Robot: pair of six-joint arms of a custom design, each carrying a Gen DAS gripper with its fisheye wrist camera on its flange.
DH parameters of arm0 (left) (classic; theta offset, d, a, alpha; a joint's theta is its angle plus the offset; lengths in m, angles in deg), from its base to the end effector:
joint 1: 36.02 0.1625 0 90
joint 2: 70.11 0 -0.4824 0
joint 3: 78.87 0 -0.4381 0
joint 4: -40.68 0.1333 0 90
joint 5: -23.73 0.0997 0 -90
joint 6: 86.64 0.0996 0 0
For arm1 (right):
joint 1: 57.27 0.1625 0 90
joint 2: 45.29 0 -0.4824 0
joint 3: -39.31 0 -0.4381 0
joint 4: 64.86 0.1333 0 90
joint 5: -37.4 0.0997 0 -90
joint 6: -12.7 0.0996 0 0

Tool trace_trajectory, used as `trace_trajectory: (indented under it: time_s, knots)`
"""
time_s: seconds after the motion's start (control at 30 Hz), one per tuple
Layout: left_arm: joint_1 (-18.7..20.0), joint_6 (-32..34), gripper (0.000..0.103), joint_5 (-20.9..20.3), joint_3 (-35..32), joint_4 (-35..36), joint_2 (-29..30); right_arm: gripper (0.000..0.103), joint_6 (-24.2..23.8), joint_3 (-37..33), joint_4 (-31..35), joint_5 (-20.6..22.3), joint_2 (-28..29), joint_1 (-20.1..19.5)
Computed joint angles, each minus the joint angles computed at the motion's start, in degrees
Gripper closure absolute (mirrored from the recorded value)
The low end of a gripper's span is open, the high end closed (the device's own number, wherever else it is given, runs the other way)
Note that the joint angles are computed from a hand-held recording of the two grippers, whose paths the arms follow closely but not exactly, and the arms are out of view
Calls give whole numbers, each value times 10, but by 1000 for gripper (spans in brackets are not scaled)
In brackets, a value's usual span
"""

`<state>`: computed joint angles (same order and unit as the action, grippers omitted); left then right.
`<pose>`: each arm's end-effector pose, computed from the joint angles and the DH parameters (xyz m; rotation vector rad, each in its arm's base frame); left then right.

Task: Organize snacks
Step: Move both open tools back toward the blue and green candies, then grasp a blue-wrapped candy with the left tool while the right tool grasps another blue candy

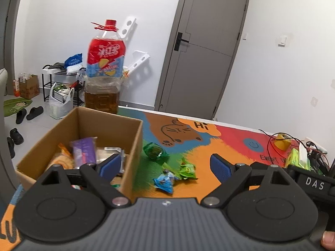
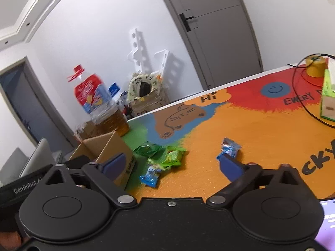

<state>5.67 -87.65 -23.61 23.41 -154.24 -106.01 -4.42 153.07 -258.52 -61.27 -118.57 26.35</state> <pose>-0.3816 -0.6088 0.0488 0.6846 2.4072 -1.1918 0.0503 -0.6143 0.3846 0.1139 -2.4141 1.4162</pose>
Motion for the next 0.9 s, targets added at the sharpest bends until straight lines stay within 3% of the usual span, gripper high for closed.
trace_trajectory:
  time_s: [0.27, 0.43, 0.67, 0.9]
  knots:
    - [0, 10, 16, -6, -31, 8, 32, 2, 20, -6, -4, 13, 2, -23]
    - [6, 8, 27, -11, -55, 30, 51, 21, 40, -16, 6, 19, 10, -37]
    - [14, 10, 39, -7, -83, 53, 77, 30, 62, -33, 6, 20, 27, -51]
    - [23, 15, 42, 9, -116, 73, 107, 33, 75, -51, 8, 20, 48, -62]
